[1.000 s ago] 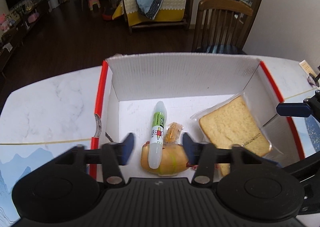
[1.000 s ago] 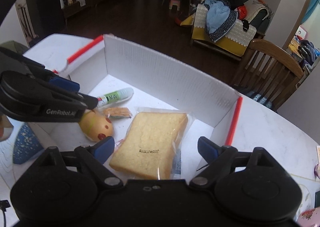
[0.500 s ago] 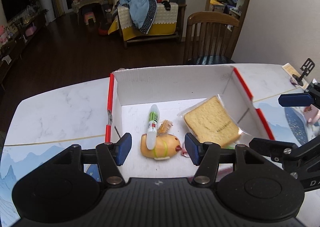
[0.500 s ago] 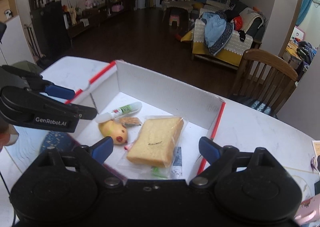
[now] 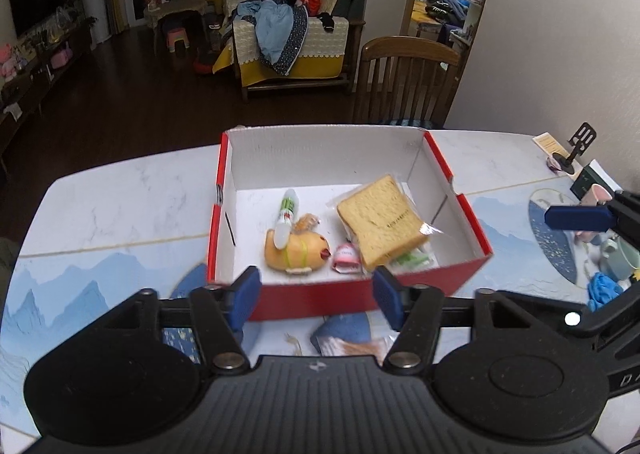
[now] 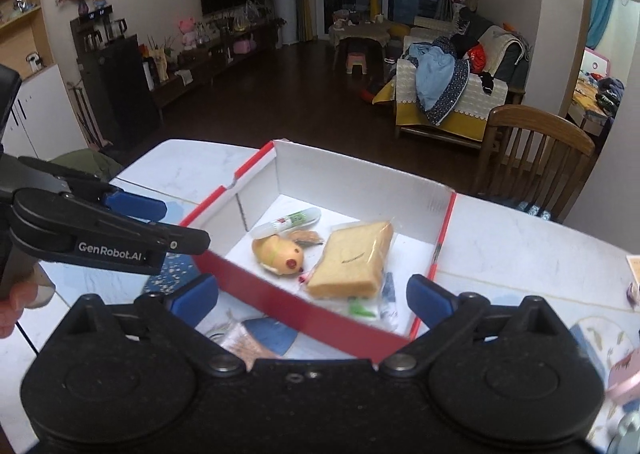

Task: Organize objects
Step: 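Withdraw both tools from the box toward the remaining items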

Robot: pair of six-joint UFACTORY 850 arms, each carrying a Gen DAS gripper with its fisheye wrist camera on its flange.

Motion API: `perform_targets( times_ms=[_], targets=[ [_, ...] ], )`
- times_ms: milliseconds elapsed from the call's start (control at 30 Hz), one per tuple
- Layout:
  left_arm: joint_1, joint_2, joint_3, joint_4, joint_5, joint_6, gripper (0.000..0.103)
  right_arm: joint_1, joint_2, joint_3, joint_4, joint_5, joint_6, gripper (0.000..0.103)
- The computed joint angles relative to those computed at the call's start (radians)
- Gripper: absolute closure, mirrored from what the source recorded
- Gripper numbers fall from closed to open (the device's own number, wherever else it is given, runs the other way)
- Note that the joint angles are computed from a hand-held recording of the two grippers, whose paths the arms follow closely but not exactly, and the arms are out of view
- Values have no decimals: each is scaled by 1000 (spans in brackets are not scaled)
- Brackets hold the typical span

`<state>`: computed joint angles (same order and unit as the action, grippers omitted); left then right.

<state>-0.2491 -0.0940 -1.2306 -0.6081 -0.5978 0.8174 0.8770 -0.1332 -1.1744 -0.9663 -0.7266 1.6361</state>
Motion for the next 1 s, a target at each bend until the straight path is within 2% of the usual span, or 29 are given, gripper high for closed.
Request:
perform_targets(
  times_ms=[300, 433, 533, 800, 1000],
  targets=[
    [21, 89, 100, -2, -3, 32, 31, 66, 37, 50, -2, 4, 94, 1],
    [39, 126, 149, -22, -4, 44, 19, 94, 39, 61, -8, -11, 117, 1],
    [56, 142, 172, -33, -26, 48, 19, 119, 34, 69, -8, -25, 125, 1],
    [86, 145, 231, -30, -42, 38, 18, 164, -3, 79, 17, -15, 118, 1],
    [99, 127, 273, -5, -40, 4, 6, 182, -63, 57, 81, 4, 55, 1]
  ],
)
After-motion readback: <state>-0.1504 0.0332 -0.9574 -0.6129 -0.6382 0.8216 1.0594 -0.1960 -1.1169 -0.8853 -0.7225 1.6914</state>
